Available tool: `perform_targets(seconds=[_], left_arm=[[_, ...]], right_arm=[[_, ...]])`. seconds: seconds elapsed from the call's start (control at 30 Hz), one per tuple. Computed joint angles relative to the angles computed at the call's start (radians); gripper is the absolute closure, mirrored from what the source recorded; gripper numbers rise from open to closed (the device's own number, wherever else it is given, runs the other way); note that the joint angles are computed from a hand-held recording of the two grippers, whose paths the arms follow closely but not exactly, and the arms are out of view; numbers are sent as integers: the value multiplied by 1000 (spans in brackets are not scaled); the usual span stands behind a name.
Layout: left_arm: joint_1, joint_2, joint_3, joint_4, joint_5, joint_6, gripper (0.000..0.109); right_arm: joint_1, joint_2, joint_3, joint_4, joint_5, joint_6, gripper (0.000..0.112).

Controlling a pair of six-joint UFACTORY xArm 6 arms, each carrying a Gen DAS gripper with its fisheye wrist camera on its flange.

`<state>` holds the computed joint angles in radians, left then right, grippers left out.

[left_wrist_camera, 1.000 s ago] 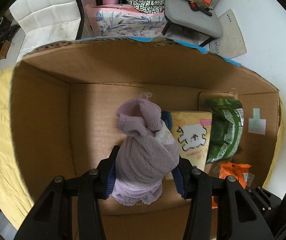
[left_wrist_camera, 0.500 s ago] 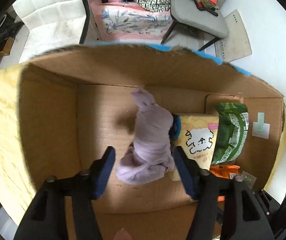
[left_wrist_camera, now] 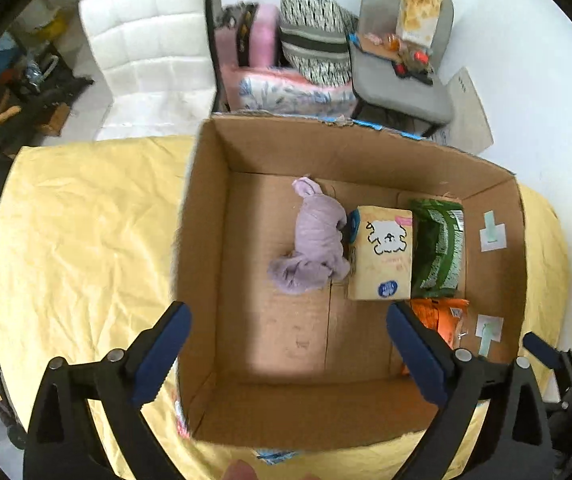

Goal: Organize soft objects
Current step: 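Withdraw both tools from the box toward the last two packets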

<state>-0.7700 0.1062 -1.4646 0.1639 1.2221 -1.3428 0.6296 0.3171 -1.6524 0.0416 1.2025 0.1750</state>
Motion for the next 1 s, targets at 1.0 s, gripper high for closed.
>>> perform_targets(seconds=[1.0], left_arm=[[-383,-108,-95,201,430,-498,8]], right_arm=[[83,-494,371,43,-19,120,10]])
